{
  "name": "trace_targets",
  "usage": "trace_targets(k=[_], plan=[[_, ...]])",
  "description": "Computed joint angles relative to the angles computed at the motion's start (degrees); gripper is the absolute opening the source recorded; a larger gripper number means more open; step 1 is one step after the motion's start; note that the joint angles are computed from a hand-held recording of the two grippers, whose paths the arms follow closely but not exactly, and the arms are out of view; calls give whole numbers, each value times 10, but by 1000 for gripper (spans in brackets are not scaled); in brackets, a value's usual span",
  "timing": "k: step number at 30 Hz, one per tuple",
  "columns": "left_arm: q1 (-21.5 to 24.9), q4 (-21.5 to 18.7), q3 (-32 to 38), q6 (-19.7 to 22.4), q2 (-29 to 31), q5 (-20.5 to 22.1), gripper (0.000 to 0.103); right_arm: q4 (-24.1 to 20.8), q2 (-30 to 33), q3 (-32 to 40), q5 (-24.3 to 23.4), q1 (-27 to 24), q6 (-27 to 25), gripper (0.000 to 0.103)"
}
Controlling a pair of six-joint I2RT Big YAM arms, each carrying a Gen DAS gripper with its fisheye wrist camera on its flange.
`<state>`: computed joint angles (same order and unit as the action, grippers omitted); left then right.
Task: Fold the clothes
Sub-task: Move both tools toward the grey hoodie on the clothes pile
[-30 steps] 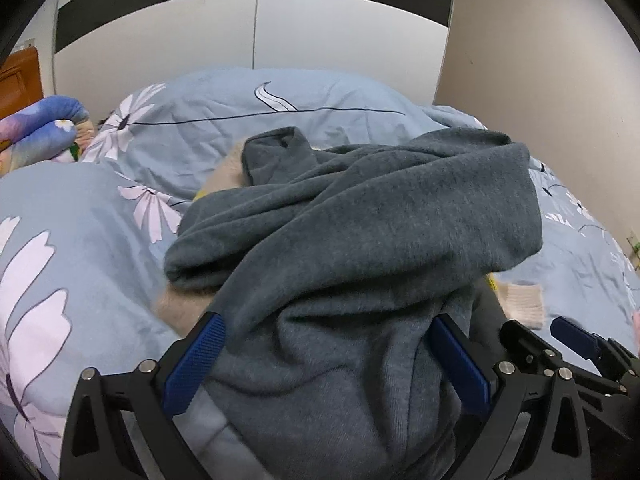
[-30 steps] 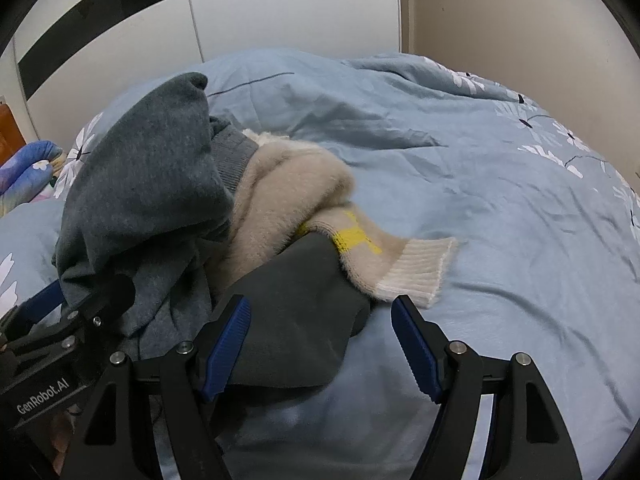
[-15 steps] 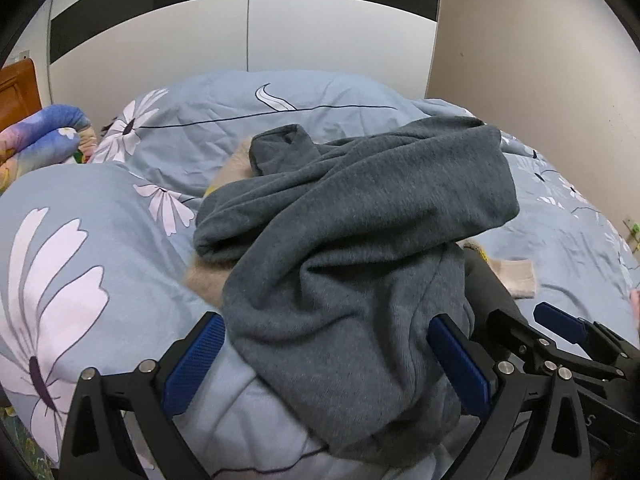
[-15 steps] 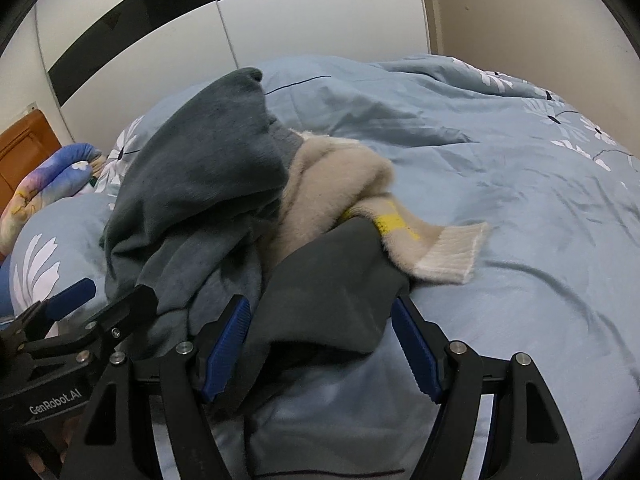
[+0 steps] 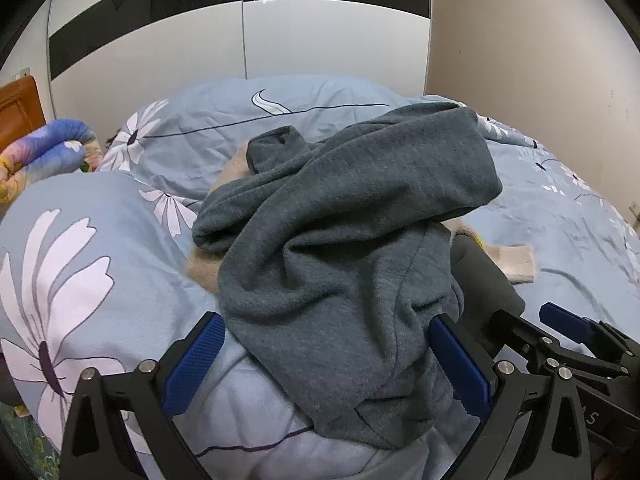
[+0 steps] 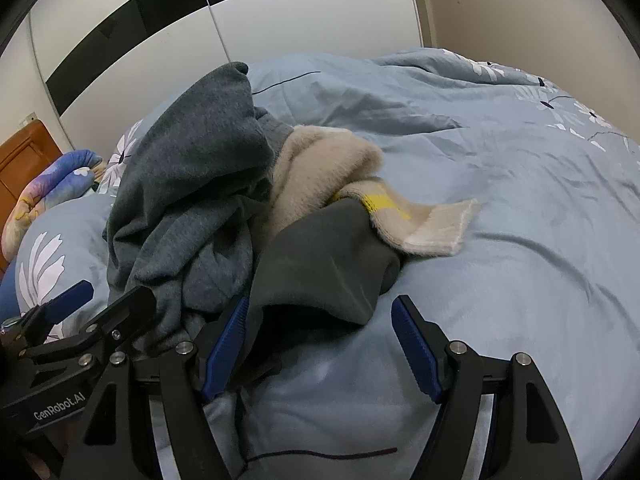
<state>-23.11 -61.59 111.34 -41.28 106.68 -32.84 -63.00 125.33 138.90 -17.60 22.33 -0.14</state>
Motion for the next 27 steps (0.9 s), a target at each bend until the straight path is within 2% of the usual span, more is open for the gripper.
trace_targets(k=[7,27], plan=[[-7,-16,3,5,0,-7,103,11,-16,-26,6,0,-1,75],[-5,-25,-6,-5,-11,-2,103,23,-37,-60,20,3,-28,75]])
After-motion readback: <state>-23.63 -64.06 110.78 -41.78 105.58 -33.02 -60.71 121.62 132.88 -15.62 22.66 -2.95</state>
